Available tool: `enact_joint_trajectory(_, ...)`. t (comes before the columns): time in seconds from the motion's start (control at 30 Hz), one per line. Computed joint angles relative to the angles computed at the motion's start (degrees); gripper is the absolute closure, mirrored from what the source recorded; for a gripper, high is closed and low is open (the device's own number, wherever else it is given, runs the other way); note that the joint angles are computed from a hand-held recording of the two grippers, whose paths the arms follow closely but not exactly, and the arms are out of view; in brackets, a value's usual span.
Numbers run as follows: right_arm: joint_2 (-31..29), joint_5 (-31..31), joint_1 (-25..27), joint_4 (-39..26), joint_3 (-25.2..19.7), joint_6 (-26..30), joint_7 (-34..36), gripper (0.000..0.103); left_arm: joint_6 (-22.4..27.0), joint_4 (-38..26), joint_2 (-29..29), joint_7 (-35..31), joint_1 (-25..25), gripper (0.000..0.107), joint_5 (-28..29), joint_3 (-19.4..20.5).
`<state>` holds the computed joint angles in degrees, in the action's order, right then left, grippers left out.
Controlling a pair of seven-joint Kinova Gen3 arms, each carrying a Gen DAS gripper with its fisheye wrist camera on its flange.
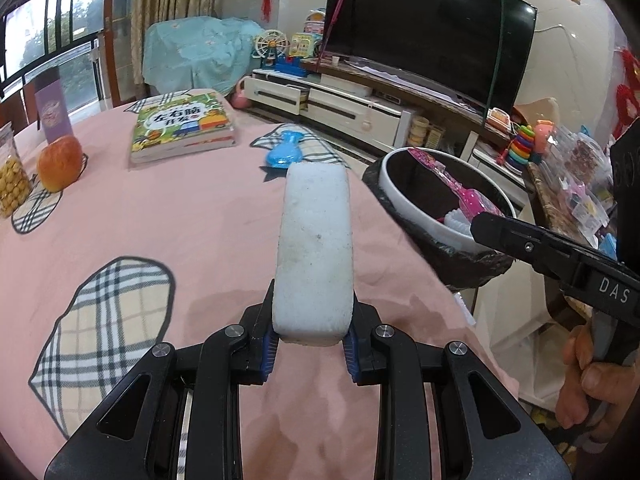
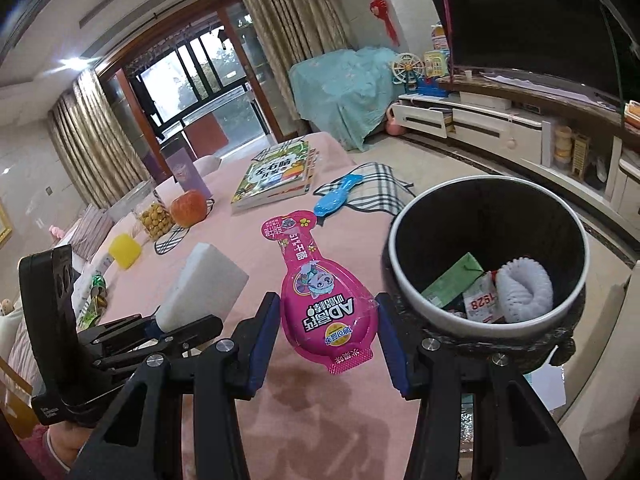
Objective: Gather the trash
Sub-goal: 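Carry the white block and pink bottle over to the trash bin, then lower the white block and pink bottle down into the bin opening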
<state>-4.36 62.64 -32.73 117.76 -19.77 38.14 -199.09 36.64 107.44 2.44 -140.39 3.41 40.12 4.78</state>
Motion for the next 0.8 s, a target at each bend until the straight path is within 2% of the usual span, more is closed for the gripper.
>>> enact_joint_trajectory(0.37,-2.99,-1.51,2.71,1.87,-0.33,0.85,0.36,0.054,-0.85,-2.18,1.40,3.02,2.88,0.083,-2.68,2.22)
enact_joint_trajectory(0.8,-4.96,-4.82,7.98,3.71,-0.36,-1.37,3.01,0.054,-1.15,-5.53,3.72,7.18,5.72,0.083,-6.35,4.58)
